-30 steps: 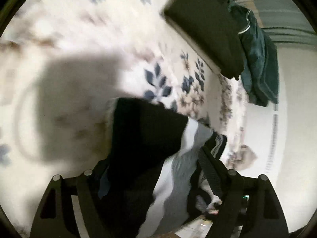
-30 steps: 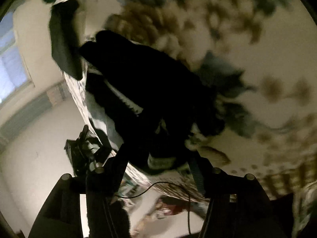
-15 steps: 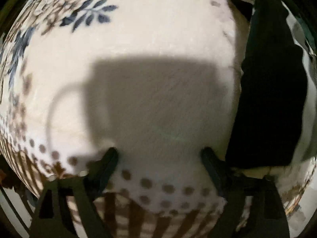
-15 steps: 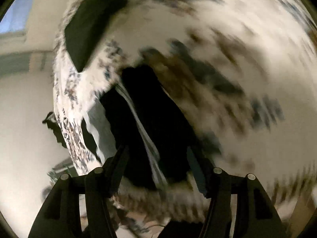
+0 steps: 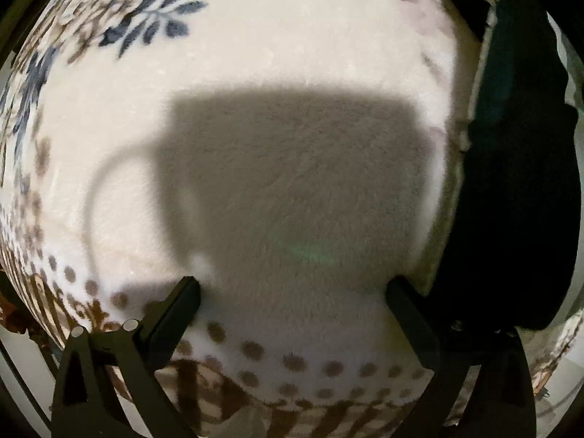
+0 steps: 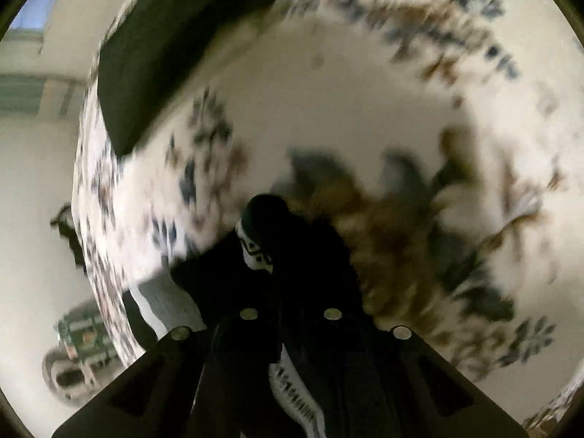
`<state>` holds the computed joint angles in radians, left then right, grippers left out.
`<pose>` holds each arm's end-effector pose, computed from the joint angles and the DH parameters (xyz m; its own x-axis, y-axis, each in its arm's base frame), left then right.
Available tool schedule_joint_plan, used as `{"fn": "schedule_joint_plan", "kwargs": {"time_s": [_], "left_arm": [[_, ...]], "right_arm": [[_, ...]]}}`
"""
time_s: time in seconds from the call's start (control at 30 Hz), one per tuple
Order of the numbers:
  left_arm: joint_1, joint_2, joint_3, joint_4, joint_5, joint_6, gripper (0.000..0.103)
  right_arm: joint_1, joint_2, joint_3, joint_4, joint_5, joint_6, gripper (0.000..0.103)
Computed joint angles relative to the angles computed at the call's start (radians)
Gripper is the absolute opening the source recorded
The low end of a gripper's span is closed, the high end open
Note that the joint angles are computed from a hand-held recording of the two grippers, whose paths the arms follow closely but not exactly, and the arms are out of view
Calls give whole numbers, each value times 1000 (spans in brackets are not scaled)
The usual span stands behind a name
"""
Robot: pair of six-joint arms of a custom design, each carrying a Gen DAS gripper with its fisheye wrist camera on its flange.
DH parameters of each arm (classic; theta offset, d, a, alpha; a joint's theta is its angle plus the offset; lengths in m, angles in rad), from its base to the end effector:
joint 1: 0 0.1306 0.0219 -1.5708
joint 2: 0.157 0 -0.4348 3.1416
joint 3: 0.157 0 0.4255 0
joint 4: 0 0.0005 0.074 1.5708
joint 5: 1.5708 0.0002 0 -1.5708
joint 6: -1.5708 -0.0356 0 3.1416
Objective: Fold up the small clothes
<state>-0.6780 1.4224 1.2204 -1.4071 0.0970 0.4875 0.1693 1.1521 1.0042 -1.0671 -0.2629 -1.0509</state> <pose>0.3387 -0.2779 0.3707 -0.9787 0.1896 0.0792 0.1845 0.9805 -0.0676 0.3611 0.0706 0.3862 -0.6777 0.7344 0.0384 0.6767 0.6023 0.4233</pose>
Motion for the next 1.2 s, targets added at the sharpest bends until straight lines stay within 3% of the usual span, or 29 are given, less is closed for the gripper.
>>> {"fn": "schedule_joint_plan", "kwargs": {"time_s": [0.1,0.13,0.2,0.27,0.3,0.43,0.5,0.53,0.6,0.73,0.8,0.9,1.0,1.03,1.07,1.2], "left_arm": [[27,-20,6,-13,15,-9,103],[33,-26,8,-19,16,-8,103],[45,-46,13,-30,8,6,103],[59,-68,13,-35,5,25,103],[65,-77,13,-40,5,37,103],[81,-96,7,-44,10,70,103],[81,-93,7,-40,8,62,103],[76,-87,14,-43,3,59,103],[70,-76,29,-32,-4,49,103],[62,-64,62,7,2,34,103],[63,-57,68,40,20,28,103],[58,-43,72,82,55,36,103],[53,-66,32,144,92,53,103],[38,-56,59,144,108,81,103],[39,-67,38,171,131,96,103],[36,-115,-40,311,218,182,103]], "right_arm": [[-25,21,-1,-13,-42,48,7],[-37,23,-12,-7,-109,64,10],[-46,-11,-31,-25,-175,55,28],[-28,-81,-57,-51,-174,32,63],[-9,-113,-72,-69,-171,12,65],[107,-244,-187,-50,-254,-162,65],[180,-302,-244,21,-237,-277,19],[217,-327,-257,35,-202,-332,7],[272,-369,-251,20,-121,-406,7],[329,-425,-206,-122,3,-490,6],[312,-406,-217,-159,-40,-452,6],[250,-341,-226,-168,-184,-334,12],[199,-222,-78,-311,-120,-117,37],[187,-186,-19,-327,-91,-51,51],[179,-155,27,-326,-79,-2,58],[178,77,254,-266,-140,262,58]]}}
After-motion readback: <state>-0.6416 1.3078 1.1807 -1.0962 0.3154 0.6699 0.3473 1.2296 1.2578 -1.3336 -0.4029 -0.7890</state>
